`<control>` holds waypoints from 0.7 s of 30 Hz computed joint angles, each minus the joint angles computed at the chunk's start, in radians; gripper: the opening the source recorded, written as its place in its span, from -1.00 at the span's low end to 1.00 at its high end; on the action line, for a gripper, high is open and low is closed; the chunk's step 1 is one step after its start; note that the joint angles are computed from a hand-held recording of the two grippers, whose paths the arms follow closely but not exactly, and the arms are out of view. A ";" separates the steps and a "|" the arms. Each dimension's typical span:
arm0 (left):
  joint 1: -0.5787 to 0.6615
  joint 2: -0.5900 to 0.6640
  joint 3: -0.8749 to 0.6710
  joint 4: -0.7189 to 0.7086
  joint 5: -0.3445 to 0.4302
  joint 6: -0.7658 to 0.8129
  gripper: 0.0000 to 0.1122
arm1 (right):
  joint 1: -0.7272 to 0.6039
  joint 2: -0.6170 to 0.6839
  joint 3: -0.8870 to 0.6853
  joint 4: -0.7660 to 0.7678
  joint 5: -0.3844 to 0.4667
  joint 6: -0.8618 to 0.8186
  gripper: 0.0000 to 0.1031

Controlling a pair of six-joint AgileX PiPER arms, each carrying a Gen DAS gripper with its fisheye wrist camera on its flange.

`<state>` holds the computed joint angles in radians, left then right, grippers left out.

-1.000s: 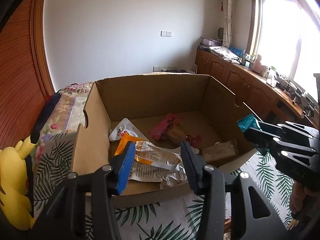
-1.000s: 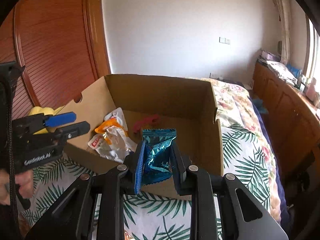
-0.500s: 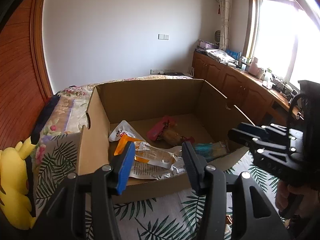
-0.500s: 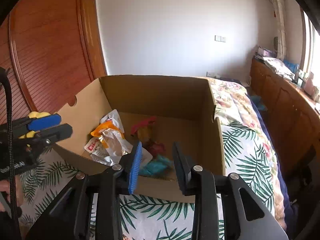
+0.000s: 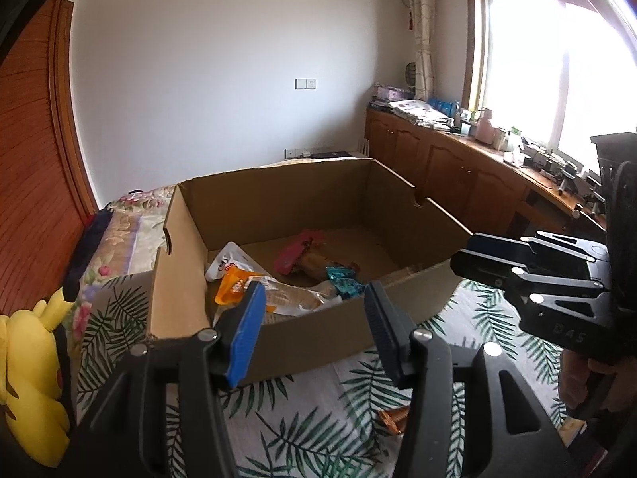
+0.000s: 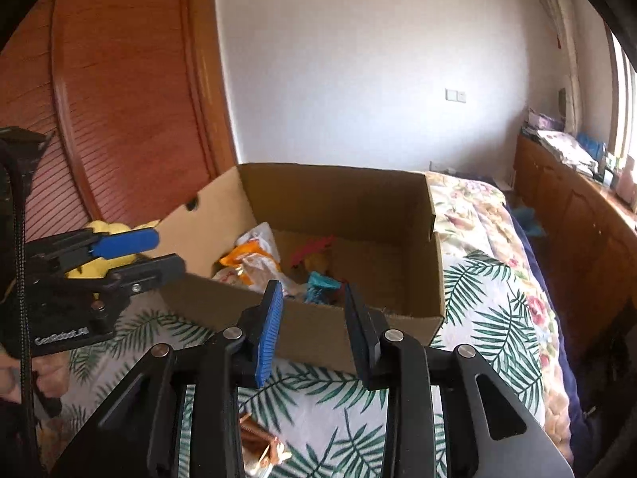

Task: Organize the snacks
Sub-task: 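Move the right tool to the copper-gold wrapper while the left tool withdraws from the box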

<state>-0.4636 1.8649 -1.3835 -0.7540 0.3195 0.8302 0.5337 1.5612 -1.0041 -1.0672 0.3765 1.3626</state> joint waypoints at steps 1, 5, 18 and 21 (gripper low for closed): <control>-0.002 -0.010 0.014 -0.010 -0.004 0.014 -0.07 | 0.009 -0.017 0.015 -0.003 -0.002 0.001 -0.40; -0.006 -0.053 0.073 -0.078 -0.016 0.099 -0.05 | 0.049 -0.063 0.070 -0.029 0.004 0.020 -0.40; -0.028 -0.186 0.320 -0.380 -0.114 0.491 0.16 | 0.166 -0.081 0.226 -0.173 -0.012 0.217 -0.40; -0.013 -0.189 0.354 -0.490 -0.098 0.610 0.27 | 0.162 -0.064 0.246 -0.178 -0.036 0.230 -0.40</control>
